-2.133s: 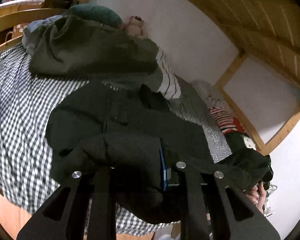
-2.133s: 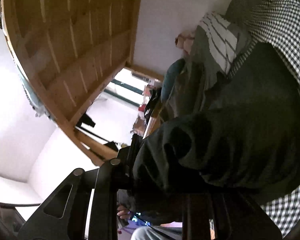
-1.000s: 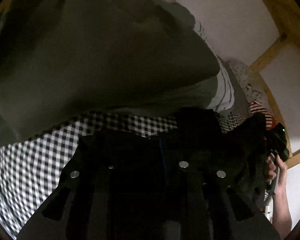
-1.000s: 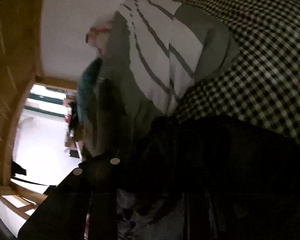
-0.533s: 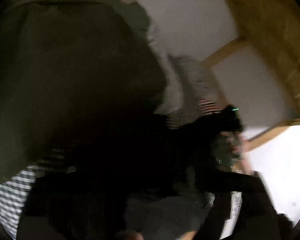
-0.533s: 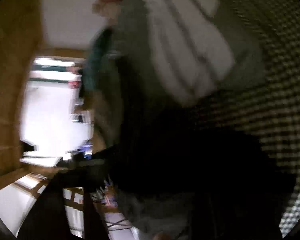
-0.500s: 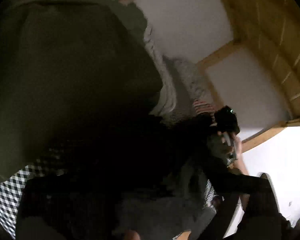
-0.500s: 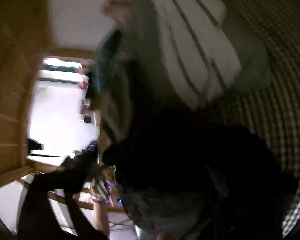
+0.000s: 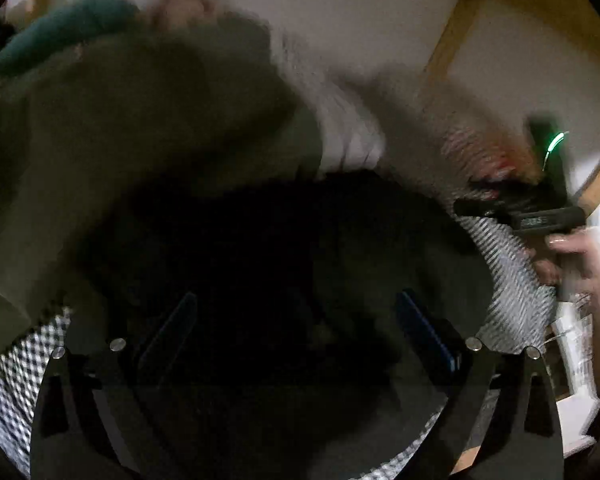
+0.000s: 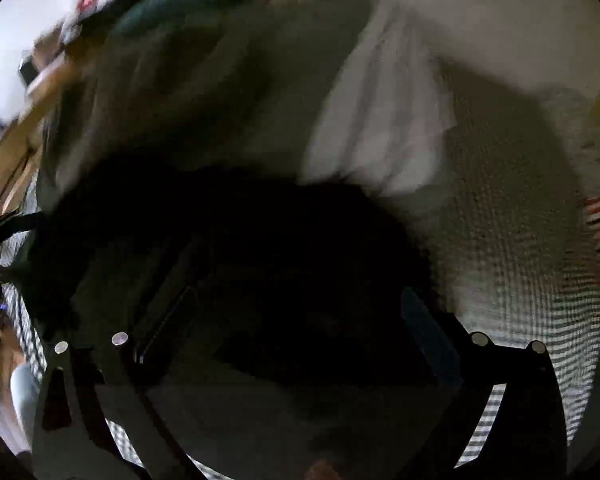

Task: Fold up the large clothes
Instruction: 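Lower the black jacket onto the checked sheet with both grippers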

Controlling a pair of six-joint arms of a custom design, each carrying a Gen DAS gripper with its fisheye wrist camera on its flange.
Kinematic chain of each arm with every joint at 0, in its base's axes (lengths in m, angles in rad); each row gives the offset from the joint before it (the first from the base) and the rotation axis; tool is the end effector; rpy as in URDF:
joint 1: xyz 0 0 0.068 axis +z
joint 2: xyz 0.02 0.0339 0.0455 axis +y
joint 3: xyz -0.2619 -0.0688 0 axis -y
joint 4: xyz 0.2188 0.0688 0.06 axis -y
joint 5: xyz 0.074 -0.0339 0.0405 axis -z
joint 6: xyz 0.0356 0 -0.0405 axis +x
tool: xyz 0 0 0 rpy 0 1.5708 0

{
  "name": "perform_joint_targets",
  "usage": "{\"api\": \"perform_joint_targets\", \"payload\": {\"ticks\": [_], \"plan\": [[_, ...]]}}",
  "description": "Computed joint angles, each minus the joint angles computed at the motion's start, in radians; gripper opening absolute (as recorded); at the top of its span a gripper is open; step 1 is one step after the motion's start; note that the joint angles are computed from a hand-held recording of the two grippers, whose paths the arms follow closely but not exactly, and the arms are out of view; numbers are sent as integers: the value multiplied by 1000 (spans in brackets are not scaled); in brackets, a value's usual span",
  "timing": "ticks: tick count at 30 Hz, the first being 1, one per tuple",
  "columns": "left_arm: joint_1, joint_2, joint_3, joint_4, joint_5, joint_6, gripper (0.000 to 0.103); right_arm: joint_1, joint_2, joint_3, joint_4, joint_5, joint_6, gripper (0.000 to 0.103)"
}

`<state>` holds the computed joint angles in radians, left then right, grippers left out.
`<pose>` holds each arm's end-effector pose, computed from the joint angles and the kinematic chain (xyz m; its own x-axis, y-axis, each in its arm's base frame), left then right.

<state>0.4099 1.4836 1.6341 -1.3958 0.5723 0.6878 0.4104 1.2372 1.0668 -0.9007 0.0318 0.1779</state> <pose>0.2257 0.0771 0.3681 -0.7833 0.2415 -0.5728 0.4156 0.8888 -0.1935 0.1954 0.0838 0.2868 -0.8602 -0.1814 -0.4765 -0.2363 0.9700 0.0573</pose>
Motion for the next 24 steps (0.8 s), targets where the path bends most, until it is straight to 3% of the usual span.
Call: {"api": "perform_joint_targets", "payload": {"ticks": [2,4,6,8,11,14,16,17,19,21,23,24], "plan": [[-92,23,-93,209,-143,-175,98,74,156,-27,71,82,46,100],[-115,178,-27,280,-254,-314,98,44,311,2,115,100,76,100],[-77,346,107,227,-201,-370,98,-34,417,19,186,61,92,100],[-73,410,166,226,-209,-393,98,-115,466,12,291,-29,90,100],[-95,348,57,379,-269,-409,98,-173,483,2,386,-33,116,100],[-82,250,-75,509,-258,-407,98,-210,417,-41,436,39,175,100],[-25,121,-140,523,-154,-382,98,-278,310,-91,440,-148,116,100],[9,42,-171,520,-115,-346,98,-275,225,-101,363,-173,41,100],[79,-94,-208,471,-61,-280,98,-181,79,-136,240,-66,-38,100],[125,-171,-222,364,30,-240,98,-7,-47,-201,135,19,1,100],[62,-271,-313,283,-1,-215,98,156,-140,-297,117,23,93,100],[42,-320,-386,295,-57,-196,98,234,-160,-342,121,65,155,100]]}}
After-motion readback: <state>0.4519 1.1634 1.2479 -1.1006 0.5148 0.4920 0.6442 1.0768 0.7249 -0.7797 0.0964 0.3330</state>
